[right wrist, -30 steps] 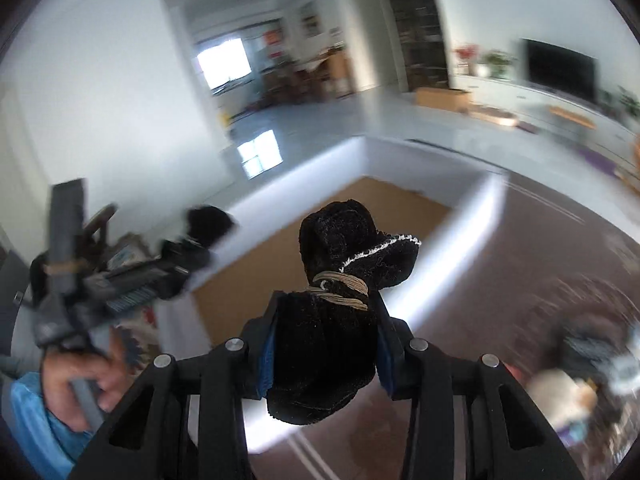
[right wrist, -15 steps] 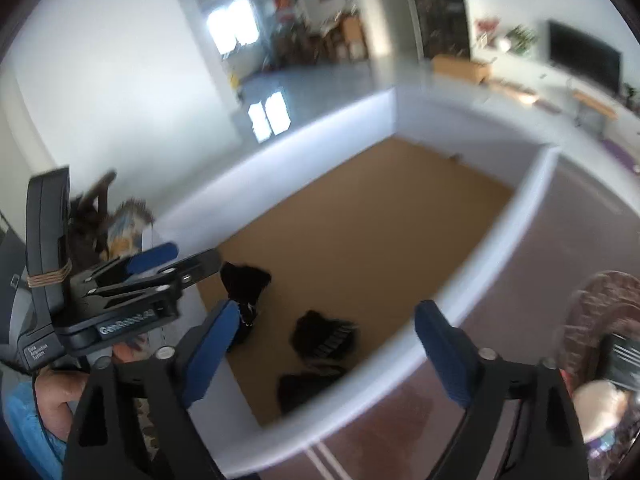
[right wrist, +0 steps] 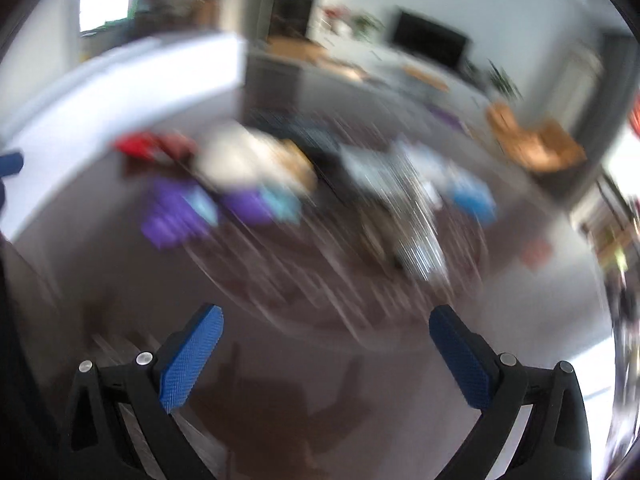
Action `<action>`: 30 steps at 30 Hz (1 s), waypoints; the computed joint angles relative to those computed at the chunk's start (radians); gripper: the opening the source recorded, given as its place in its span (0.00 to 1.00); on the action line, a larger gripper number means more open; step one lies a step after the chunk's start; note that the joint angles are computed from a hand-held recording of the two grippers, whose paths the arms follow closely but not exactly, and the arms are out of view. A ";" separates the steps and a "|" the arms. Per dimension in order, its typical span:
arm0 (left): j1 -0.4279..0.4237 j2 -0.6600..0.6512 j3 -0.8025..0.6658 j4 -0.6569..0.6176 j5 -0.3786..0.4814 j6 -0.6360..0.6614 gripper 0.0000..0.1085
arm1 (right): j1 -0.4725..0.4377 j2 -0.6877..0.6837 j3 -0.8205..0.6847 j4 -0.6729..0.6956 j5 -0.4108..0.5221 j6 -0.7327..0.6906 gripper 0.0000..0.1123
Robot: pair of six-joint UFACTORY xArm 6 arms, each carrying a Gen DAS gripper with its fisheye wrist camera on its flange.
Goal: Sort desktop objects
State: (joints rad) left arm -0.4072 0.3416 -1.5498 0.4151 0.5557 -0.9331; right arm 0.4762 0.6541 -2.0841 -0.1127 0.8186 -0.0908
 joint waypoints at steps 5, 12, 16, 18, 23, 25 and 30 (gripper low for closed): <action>-0.023 0.106 -0.094 0.006 0.097 0.024 0.95 | -0.035 -0.125 0.248 0.004 -0.111 0.073 0.92; -0.016 0.146 -0.129 0.083 0.145 -0.024 0.95 | -0.022 -0.026 0.085 0.060 -0.053 0.093 0.92; -0.003 0.156 -0.135 0.094 0.132 -0.038 0.95 | -0.030 -0.039 0.133 0.103 -0.100 0.086 0.92; -0.001 0.164 -0.145 0.105 0.132 -0.044 0.95 | -0.029 -0.041 0.139 0.103 -0.104 0.088 0.92; -0.003 0.185 -0.172 0.111 0.140 -0.036 0.95 | -0.029 -0.043 0.143 0.103 -0.106 0.088 0.92; -0.005 0.189 -0.176 0.111 0.145 -0.031 0.95 | -0.029 -0.042 0.142 0.103 -0.106 0.089 0.92; 0.011 0.181 -0.148 0.027 0.104 -0.011 0.95 | -0.029 -0.042 0.144 0.102 -0.112 0.087 0.92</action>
State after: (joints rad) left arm -0.3959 0.5226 -1.6980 0.4422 0.6597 -0.9443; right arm 0.4468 0.6122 -1.9403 -0.0104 0.7067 -0.0040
